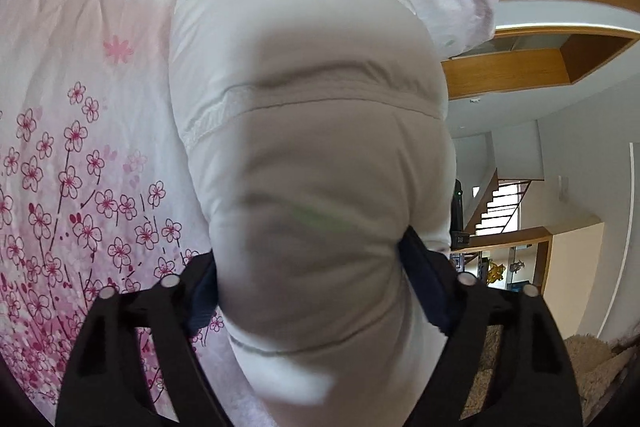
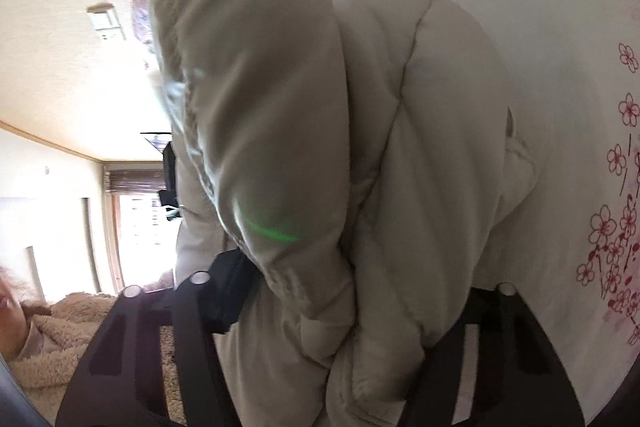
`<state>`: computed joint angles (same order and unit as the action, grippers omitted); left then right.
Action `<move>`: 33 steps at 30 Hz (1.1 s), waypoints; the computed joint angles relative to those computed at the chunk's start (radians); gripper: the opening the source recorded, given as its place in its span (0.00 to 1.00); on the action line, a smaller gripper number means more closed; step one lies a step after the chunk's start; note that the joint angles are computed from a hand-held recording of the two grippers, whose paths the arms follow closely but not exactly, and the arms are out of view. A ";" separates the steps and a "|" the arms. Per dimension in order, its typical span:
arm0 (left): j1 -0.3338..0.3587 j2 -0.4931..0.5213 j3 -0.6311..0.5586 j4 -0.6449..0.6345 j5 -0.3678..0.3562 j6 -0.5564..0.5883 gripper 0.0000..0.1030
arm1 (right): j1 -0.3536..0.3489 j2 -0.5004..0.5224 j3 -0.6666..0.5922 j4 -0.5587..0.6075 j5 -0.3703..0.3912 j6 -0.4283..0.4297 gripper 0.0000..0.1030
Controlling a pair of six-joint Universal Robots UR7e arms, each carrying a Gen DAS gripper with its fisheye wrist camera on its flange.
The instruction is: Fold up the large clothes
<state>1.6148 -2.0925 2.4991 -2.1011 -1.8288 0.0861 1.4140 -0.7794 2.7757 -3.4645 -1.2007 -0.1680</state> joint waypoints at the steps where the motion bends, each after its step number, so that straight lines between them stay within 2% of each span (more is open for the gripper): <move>1: 0.000 -0.006 -0.005 0.009 0.000 0.003 0.74 | -0.010 -0.009 0.012 -0.003 0.006 -0.011 0.53; 7: 0.014 -0.038 -0.032 0.032 -0.004 0.032 0.69 | -0.045 0.051 0.032 -0.081 0.066 -0.056 0.43; 10: 0.026 -0.065 -0.068 0.064 -0.002 0.054 0.68 | -0.015 0.079 0.009 -0.096 0.115 -0.047 0.40; 11: 0.038 -0.073 -0.080 0.078 -0.005 0.065 0.68 | 0.012 0.123 -0.026 -0.119 0.138 -0.031 0.39; 15: 0.090 -0.117 -0.137 0.113 -0.002 0.118 0.68 | 0.104 0.148 -0.115 -0.083 0.175 0.022 0.39; 16: 0.104 -0.122 -0.147 0.120 -0.003 0.130 0.67 | 0.113 0.154 -0.125 -0.076 0.179 0.021 0.38; 19: 0.167 -0.128 -0.202 0.152 -0.010 0.180 0.67 | 0.205 0.169 -0.222 -0.003 0.183 0.066 0.38; 23: 0.256 -0.110 -0.277 0.190 -0.021 0.250 0.68 | 0.286 0.185 -0.320 0.075 0.172 0.102 0.38; 25: 0.301 -0.081 -0.303 0.188 -0.003 0.281 0.69 | 0.317 0.210 -0.362 0.087 0.146 0.133 0.38; 26: 0.317 -0.068 -0.308 0.177 0.034 0.287 0.69 | 0.309 0.221 -0.395 0.119 0.093 0.130 0.39; 27: 0.321 -0.056 -0.305 0.156 0.104 0.285 0.73 | 0.328 0.244 -0.417 0.117 0.031 0.170 0.42; 28: 0.344 -0.040 -0.300 0.130 0.140 0.299 0.76 | 0.334 0.277 -0.435 0.107 -0.011 0.212 0.50; 29: 0.369 -0.030 -0.303 0.115 0.135 0.310 0.81 | 0.330 0.308 -0.440 0.065 -0.018 0.240 0.58; 30: 0.385 -0.024 -0.304 0.104 0.131 0.313 0.83 | 0.338 0.327 -0.442 0.027 -0.043 0.276 0.61; 31: 0.378 -0.033 -0.299 0.094 0.149 0.309 0.85 | 0.350 0.333 -0.444 0.007 -0.064 0.300 0.65; 32: 0.361 -0.053 -0.288 0.081 0.185 0.312 0.89 | 0.377 0.331 -0.443 -0.018 -0.115 0.329 0.69; 33: 0.333 -0.072 -0.278 0.073 0.228 0.306 0.94 | 0.397 0.321 -0.439 -0.024 -0.156 0.349 0.70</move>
<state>1.9478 -2.1649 2.2212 -2.0282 -1.6012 0.3921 1.8110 -0.4586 2.3367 -3.4886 -1.3563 0.1806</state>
